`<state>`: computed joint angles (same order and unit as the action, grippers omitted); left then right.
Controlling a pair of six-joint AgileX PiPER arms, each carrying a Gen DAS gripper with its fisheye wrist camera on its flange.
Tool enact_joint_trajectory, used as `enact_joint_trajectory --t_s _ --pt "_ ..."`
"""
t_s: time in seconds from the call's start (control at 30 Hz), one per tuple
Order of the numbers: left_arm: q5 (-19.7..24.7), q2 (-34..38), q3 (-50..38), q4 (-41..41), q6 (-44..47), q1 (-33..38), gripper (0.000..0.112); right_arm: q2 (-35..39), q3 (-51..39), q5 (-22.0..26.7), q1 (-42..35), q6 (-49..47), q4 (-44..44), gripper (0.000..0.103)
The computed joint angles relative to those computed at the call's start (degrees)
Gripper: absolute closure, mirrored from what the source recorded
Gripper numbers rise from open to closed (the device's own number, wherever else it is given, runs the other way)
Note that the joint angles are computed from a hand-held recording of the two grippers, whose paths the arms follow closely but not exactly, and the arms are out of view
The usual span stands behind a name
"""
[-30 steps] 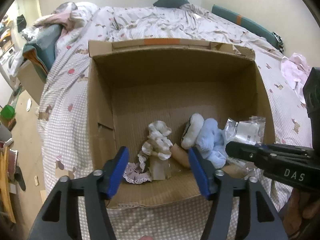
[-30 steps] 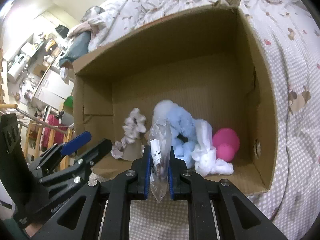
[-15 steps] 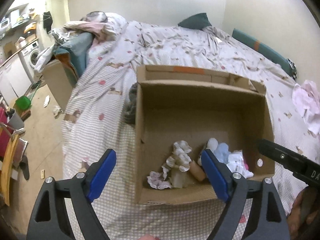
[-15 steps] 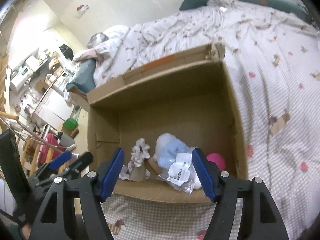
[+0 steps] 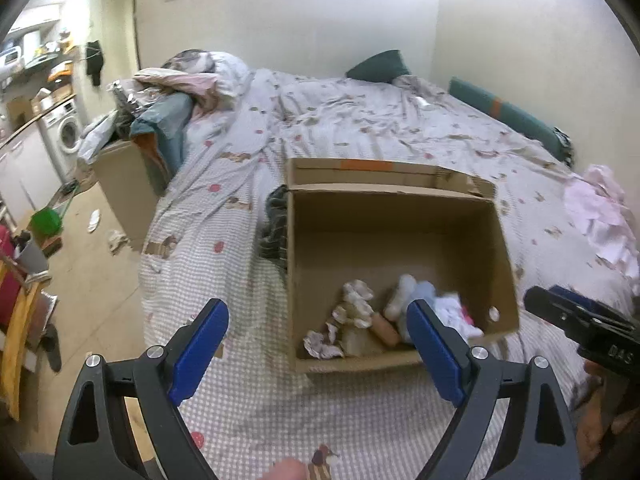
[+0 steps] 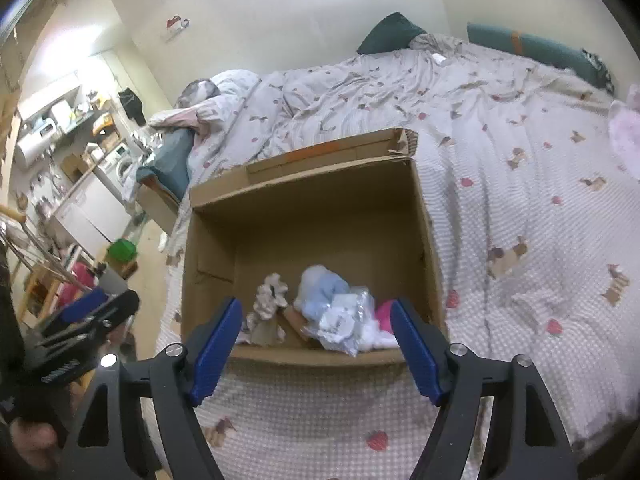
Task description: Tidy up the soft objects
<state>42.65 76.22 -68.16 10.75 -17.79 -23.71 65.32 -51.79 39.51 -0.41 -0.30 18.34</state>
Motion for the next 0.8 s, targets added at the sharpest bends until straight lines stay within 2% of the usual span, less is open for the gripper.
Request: enact_joint_trajectory --t_s 0.07,0.23,0.3,0.37,0.57,0.7,0.8 --pt "0.11 -1.66 1.27 2.23 -2.11 -1.02 0.023 -2.01 0.77 0.08 1.33 2.13 -2.98 0.022" --pt "0.4 -6.14 4.64 1.51 -3.12 -0.42 0.023 -6.4 3.44 0.43 5.86 10.57 -11.42 0.021" --pt "0.53 -7.19 5.76 0.91 -3.36 -0.04 0.023 -7.74 4.46 0.45 9.23 16.94 -17.25 0.006" --pt "0.43 -7.98 6.97 -0.05 -3.11 0.51 0.023 -9.05 5.69 0.14 11.86 21.97 -21.71 0.001" --pt "-0.39 -8.86 9.72 8.07 -10.03 -2.55 0.016 -9.43 7.34 0.37 15.87 28.01 -28.52 0.0" --pt "-0.76 -7.87 10.17 9.72 -12.04 -3.67 0.014 -8.89 8.38 0.02 18.31 34.18 -35.16 0.0" --pt "-1.29 -6.74 10.19 8.63 -11.75 -3.42 0.012 -8.01 8.22 -0.29 17.83 34.25 -35.13 0.0"
